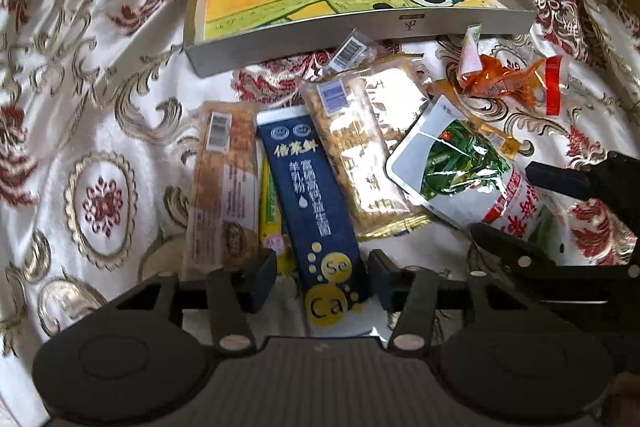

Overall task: Organize snacks
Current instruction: 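Close the left tool on the blue stick pack while the right tool grasps the vegetable bag, then carry the blue pack into the tray with the left tool while the right tool places the vegetable bag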

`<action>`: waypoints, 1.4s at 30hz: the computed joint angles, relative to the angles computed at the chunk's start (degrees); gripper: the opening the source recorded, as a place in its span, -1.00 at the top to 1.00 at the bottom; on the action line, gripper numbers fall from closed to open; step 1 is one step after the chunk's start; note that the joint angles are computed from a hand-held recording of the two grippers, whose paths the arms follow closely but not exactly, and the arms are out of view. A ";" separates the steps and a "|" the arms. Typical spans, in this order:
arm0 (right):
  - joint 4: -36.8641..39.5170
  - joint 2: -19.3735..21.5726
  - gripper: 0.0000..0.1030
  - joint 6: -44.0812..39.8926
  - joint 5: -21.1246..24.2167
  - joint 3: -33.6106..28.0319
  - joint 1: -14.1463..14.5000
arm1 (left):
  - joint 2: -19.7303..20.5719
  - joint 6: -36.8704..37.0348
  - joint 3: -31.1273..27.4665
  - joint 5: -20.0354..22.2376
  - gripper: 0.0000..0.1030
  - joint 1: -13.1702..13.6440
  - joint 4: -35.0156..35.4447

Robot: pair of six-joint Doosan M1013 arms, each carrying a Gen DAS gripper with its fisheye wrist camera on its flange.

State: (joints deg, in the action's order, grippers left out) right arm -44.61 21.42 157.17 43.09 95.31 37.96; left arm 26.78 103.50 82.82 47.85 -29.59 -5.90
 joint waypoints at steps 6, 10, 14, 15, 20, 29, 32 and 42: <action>0.02 -0.07 -0.18 0.22 -0.33 0.04 0.05 | -0.05 0.39 0.13 0.67 0.20 -0.28 0.44; -0.53 0.32 -0.12 -1.41 1.01 -0.61 0.44 | -0.63 -0.83 0.08 2.29 0.26 -0.31 0.43; -1.63 0.80 -0.02 -2.72 2.60 -1.55 1.15 | -2.03 -1.50 0.96 1.64 0.34 0.10 -1.41; -1.90 0.83 -0.01 -2.92 2.98 -1.69 1.31 | -2.29 -1.77 1.04 1.74 0.35 0.25 -1.80; -4.98 0.70 0.02 -2.23 5.14 -2.33 2.32 | -3.12 -1.24 1.02 2.91 0.41 1.10 -4.97; -10.38 -0.20 0.02 3.77 6.94 -2.19 3.43 | -7.59 1.05 4.58 -2.60 0.44 1.85 -8.84; -12.58 -0.30 0.02 6.54 7.54 -1.93 3.69 | -8.52 3.52 5.69 -6.71 0.44 2.37 -12.40; -25.49 0.14 0.01 17.62 8.49 -1.62 2.36 | -5.41 9.40 3.15 -16.98 0.43 3.39 -23.77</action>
